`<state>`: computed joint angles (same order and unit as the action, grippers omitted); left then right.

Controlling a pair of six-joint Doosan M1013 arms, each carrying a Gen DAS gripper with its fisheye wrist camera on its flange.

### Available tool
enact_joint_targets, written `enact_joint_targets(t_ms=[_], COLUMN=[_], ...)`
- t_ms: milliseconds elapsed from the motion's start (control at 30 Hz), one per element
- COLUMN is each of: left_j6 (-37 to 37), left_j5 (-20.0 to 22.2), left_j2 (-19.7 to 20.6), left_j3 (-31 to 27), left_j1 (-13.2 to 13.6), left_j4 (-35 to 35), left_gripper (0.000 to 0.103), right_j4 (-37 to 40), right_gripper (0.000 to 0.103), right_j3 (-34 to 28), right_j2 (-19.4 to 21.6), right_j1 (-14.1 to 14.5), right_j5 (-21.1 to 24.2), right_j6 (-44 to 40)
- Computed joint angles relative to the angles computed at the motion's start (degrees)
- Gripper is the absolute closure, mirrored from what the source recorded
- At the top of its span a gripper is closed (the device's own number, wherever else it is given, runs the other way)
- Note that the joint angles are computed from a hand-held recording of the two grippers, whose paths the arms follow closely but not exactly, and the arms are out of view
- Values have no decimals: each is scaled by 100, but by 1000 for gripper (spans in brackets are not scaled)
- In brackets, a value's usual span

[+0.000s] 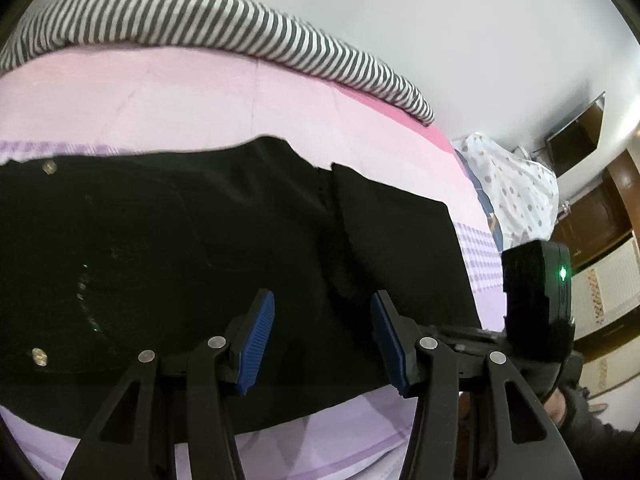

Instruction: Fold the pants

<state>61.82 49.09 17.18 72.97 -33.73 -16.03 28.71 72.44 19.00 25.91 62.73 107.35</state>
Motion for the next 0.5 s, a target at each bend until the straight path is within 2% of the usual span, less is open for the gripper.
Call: enact_joint_targets(t_ms=[67, 133, 167, 200, 300, 367, 500], left_j6=[7, -30, -20, -18, 22, 95, 207], left_j5=[47, 116, 137, 141, 108, 140, 340], left_j2=[29, 54, 57, 54, 28, 50, 175], left_j3=[-24, -40, -37, -23, 38, 35, -23], left_j1=[13, 24, 38, 53, 108, 138, 190], left_j4=[-92, -144, -220, -300, -609, -831, -1396], left_gripper=[51, 52, 52, 51, 52, 52, 52], right_j4=[-37, 101, 283, 396, 267, -87, -571], right_gripper=[89, 79, 68, 63, 57, 52, 49], right_j3=[16, 75, 94, 112, 105, 166, 416], right_j2=[-1, -26, -34, -60, -179, -322, -620], right_j1=[23, 4, -29, -56, -62, -53, -118], right_j5=[40, -53, -51, -70, -209, -470, -1115], right_j6=[-85, -146, -206, -229, -182, 19, 573])
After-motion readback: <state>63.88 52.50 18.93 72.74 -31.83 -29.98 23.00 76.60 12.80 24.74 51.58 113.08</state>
